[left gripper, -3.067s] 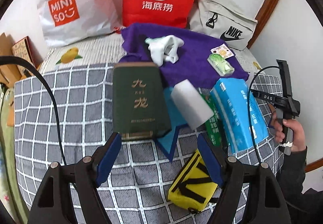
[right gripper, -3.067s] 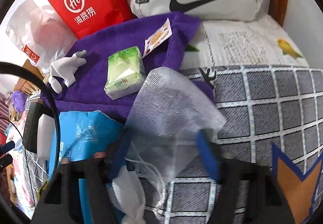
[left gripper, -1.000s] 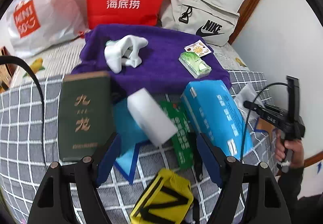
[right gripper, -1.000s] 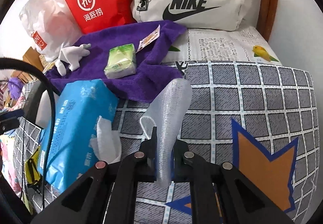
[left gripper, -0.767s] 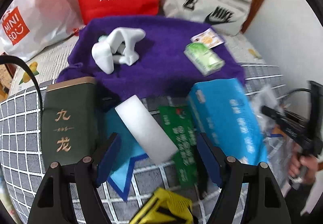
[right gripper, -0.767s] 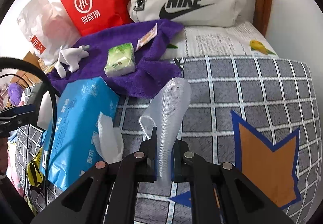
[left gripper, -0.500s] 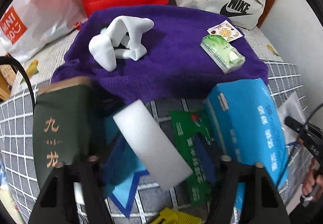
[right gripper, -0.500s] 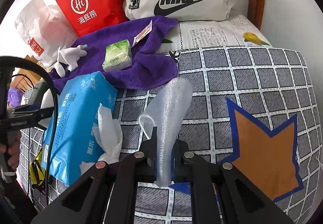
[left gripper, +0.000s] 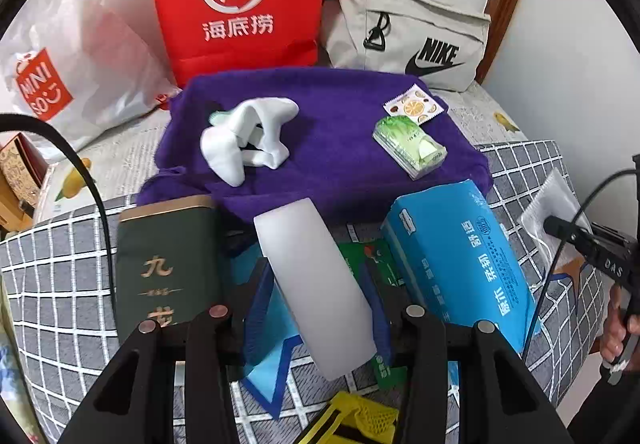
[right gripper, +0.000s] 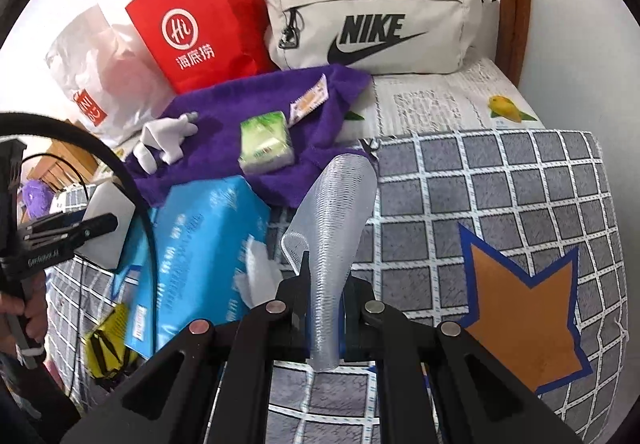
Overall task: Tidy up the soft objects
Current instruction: 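Grasp the white sponge block with the left gripper while the right gripper holds the mesh bag, then carry the sponge block with the left gripper while the right gripper lowers the mesh bag onto the purple towel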
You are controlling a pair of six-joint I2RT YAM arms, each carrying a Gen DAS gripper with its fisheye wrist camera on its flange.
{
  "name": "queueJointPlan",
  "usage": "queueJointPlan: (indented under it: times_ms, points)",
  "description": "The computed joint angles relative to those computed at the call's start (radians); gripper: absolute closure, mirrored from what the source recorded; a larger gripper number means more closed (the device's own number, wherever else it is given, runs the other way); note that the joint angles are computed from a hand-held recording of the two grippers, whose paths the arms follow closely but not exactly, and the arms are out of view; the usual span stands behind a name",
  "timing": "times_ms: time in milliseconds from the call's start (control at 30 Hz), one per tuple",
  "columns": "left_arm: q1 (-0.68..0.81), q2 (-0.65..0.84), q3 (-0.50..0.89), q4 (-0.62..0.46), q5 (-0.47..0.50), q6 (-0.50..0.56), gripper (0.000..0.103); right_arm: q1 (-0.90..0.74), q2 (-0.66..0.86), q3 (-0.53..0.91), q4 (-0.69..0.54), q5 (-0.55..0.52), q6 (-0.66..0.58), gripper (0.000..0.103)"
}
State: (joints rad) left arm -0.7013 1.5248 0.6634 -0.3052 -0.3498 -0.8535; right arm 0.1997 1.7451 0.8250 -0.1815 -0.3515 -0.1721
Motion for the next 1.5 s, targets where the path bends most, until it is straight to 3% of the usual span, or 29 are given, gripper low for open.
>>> queueJointPlan:
  times_ms: [333,533,800,1100,1500]
  points:
    - [-0.009,-0.200,-0.081,-0.015,0.012,-0.005,0.061,0.057,-0.032,0.064,-0.048,-0.032,0.035,0.094]
    - [0.028,-0.288,-0.100,-0.036,0.028,0.045,0.061,0.097,-0.024,0.117,-0.052,-0.037,0.063,0.094]
    - [0.168,-0.356,-0.071,-0.060,0.059,0.171,0.060,0.167,0.089,0.362,-0.165,-0.041,0.074,0.094]
    - [0.368,-0.298,0.028,-0.024,0.134,0.331,0.060,0.225,0.281,0.712,-0.291,-0.079,0.070,0.094]
    - [0.545,-0.052,0.145,0.098,0.271,0.433,0.060,0.262,0.583,1.083,-0.391,-0.065,0.078,0.094]
